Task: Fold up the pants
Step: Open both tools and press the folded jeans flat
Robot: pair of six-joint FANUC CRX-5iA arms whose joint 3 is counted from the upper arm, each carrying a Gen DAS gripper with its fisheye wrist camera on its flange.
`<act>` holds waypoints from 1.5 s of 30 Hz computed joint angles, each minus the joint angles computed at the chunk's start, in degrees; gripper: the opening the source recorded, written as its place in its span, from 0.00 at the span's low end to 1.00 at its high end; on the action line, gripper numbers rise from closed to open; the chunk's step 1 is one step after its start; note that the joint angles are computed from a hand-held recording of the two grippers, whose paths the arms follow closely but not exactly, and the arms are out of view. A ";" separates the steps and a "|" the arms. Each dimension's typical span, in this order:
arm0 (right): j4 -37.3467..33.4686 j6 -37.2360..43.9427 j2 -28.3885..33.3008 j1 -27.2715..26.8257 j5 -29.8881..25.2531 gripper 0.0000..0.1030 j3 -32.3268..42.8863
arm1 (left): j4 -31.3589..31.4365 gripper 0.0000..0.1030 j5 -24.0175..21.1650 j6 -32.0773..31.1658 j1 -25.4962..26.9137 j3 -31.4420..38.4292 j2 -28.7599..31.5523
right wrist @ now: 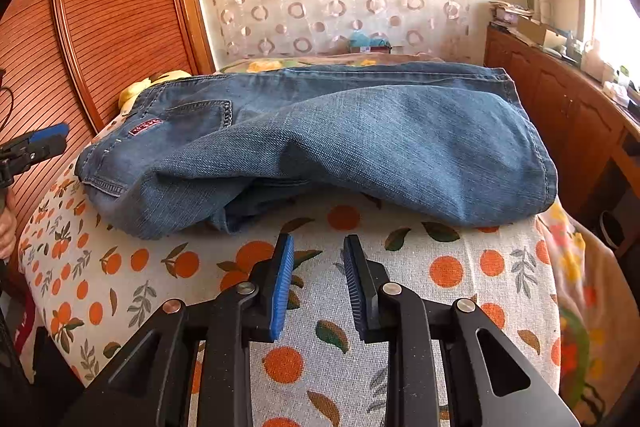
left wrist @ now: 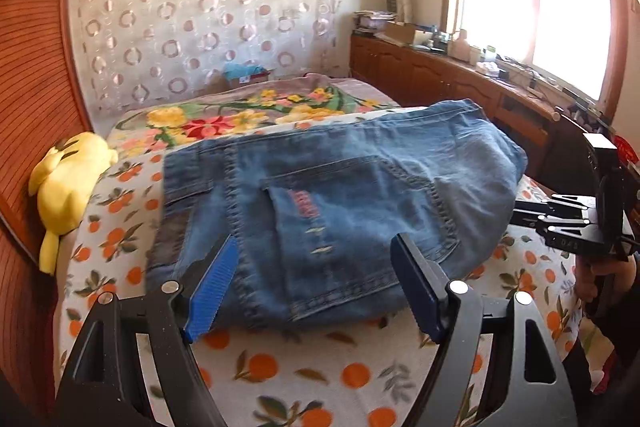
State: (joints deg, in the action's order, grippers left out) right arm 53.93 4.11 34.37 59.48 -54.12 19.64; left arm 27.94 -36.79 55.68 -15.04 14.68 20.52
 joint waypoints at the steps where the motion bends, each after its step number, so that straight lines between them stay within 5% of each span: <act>1: 0.32 -0.46 -0.16 0.05 0.07 0.26 -0.44 | 0.12 0.77 -0.24 -0.41 -0.53 0.89 0.63; 16: 1.58 -5.46 -1.88 -0.02 -2.83 0.26 -2.63 | 1.91 0.77 -1.49 -2.09 -4.40 10.22 9.24; 24: 2.63 -5.00 -3.87 -0.28 -12.44 0.47 -3.86 | 3.96 0.77 -0.59 -2.63 -4.26 9.16 9.98; 32: -0.24 -0.36 -4.40 -1.98 -17.87 0.49 -3.13 | 6.74 0.77 3.87 -6.08 -4.71 5.10 8.37; 41: -6.77 7.48 -1.83 -5.47 -16.61 0.50 3.58 | 9.58 0.77 6.85 -8.67 -4.92 2.47 7.23; 45: -7.13 3.28 -5.47 -7.30 -10.32 0.50 -0.91 | 10.51 0.77 7.33 -8.85 -4.83 1.86 7.00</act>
